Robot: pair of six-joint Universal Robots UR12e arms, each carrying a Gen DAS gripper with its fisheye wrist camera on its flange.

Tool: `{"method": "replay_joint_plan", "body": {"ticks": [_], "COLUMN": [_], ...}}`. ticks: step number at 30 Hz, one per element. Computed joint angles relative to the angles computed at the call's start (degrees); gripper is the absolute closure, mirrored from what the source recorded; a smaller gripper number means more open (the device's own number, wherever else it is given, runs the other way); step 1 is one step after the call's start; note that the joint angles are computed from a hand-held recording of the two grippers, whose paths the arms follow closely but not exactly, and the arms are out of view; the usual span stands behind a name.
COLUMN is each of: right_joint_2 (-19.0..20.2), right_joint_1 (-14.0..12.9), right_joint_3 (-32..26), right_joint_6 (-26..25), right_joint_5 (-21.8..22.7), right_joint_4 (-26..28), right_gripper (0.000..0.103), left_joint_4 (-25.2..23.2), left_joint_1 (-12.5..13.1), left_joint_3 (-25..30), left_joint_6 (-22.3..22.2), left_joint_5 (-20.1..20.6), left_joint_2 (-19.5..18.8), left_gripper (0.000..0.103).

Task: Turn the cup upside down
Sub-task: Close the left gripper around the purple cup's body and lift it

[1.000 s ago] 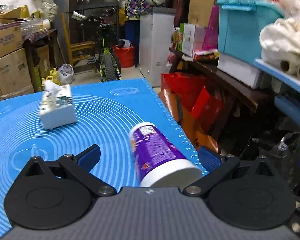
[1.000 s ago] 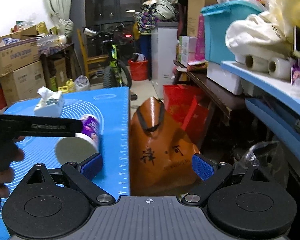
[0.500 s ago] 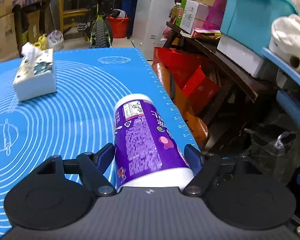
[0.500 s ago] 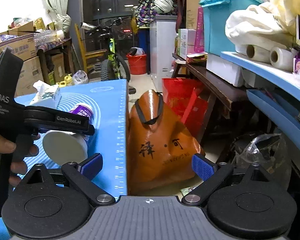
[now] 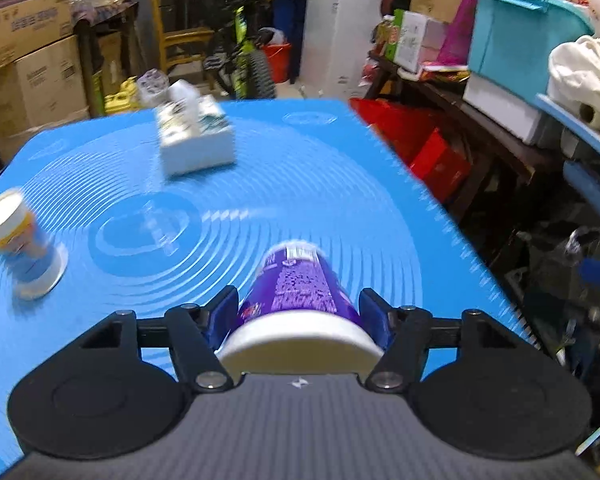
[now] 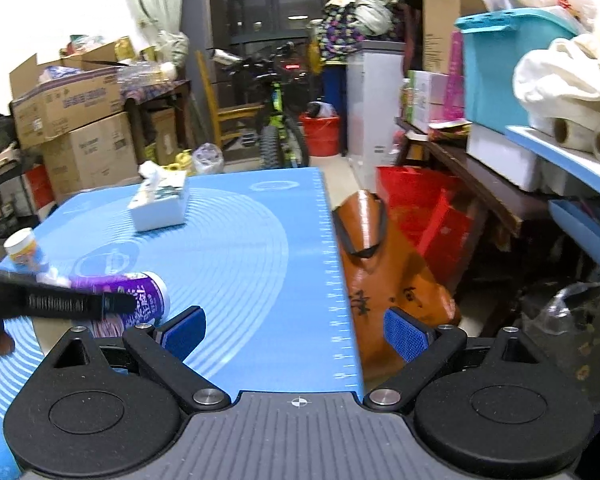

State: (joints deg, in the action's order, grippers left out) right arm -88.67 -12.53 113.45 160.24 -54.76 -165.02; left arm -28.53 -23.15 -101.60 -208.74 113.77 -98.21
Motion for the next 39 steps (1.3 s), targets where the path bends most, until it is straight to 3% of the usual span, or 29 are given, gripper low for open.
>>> {"method": "replay_joint_plan", "body": {"ticks": [5, 16, 20, 39], "right_joint_2": [-1.1, -3.2, -3.7, -4.9], "right_joint_1": [1.2, 3.2, 3.3, 3.8], "right_joint_3": [0.9, 2.0, 2.1, 2.1], "right_joint_6": [-1.2, -3.5, -4.0, -5.2], "right_joint_5": [0.3, -1.3, -2.0, -1.8], "right_joint_4": [1.4, 3.1, 3.6, 4.8], "right_gripper": [0.007, 0.007, 0.007, 0.007], "left_joint_4": [-0.4, -0.1, 0.1, -0.1], "left_joint_1": [-0.2, 0.4, 0.3, -0.2], "left_joint_3": [-3.2, -4.7, -5.3, -6.9], "left_joint_6": [-0.3, -0.8, -0.8, -0.9], "left_joint_5": [2.5, 1.6, 0.9, 3.0], "left_joint_2": [2.2, 3.2, 3.7, 6.2], "left_gripper": [0.037, 0.035, 0.020, 0.010]}}
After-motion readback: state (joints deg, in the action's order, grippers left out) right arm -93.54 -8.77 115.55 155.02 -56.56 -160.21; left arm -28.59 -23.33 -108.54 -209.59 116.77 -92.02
